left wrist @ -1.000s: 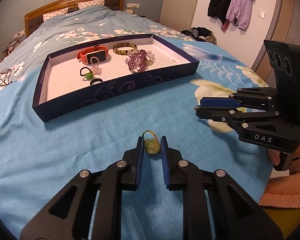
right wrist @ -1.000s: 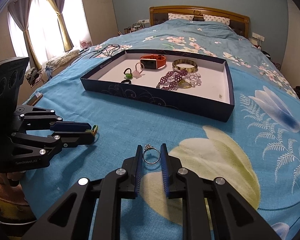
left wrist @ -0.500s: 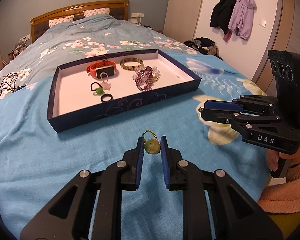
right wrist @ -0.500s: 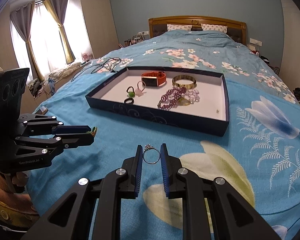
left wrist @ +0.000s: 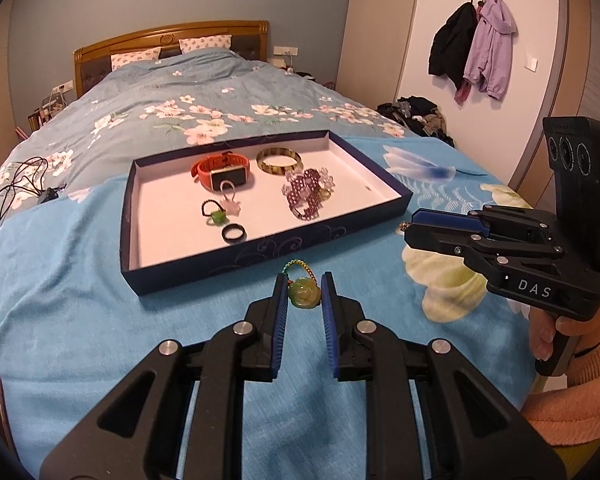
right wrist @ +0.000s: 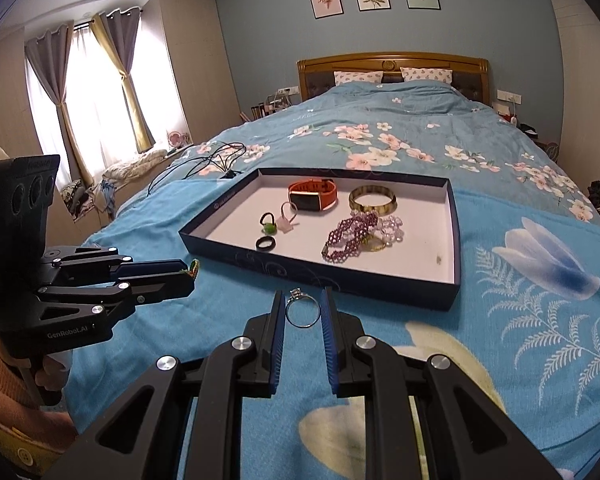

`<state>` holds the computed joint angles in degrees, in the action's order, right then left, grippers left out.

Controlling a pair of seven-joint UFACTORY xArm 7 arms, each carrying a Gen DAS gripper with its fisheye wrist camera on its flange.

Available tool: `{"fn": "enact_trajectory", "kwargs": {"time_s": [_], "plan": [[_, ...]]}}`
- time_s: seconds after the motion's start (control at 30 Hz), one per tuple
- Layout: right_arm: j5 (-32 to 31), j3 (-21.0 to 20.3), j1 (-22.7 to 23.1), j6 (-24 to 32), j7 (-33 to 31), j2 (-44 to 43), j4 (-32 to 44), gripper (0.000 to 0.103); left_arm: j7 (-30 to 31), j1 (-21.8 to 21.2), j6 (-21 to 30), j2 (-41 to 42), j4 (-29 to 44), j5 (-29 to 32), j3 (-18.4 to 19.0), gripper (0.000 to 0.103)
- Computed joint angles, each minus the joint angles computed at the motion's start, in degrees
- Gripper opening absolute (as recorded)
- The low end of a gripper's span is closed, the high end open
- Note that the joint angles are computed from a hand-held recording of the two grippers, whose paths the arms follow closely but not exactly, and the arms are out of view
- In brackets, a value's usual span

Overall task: Organize jewelry
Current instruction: 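Carry the pendant with the left tool while the right tool carries the silver ring toward the tray, then lower the pendant into the tray with the left tool while the right tool lowers the silver ring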

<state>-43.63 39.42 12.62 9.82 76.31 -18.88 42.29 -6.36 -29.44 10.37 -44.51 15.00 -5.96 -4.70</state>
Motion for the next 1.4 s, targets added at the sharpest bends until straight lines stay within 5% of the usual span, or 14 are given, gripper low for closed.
{"fn": "enact_trajectory", "kwargs": {"time_s": [1.4], "plan": [[-8.78, -0.80, -2.10, 0.59, 5.61, 1.59, 3.57, 0.016, -2.85, 4.53, -2.06, 1.00, 2.07, 3.19, -2.04, 0.017]]}}
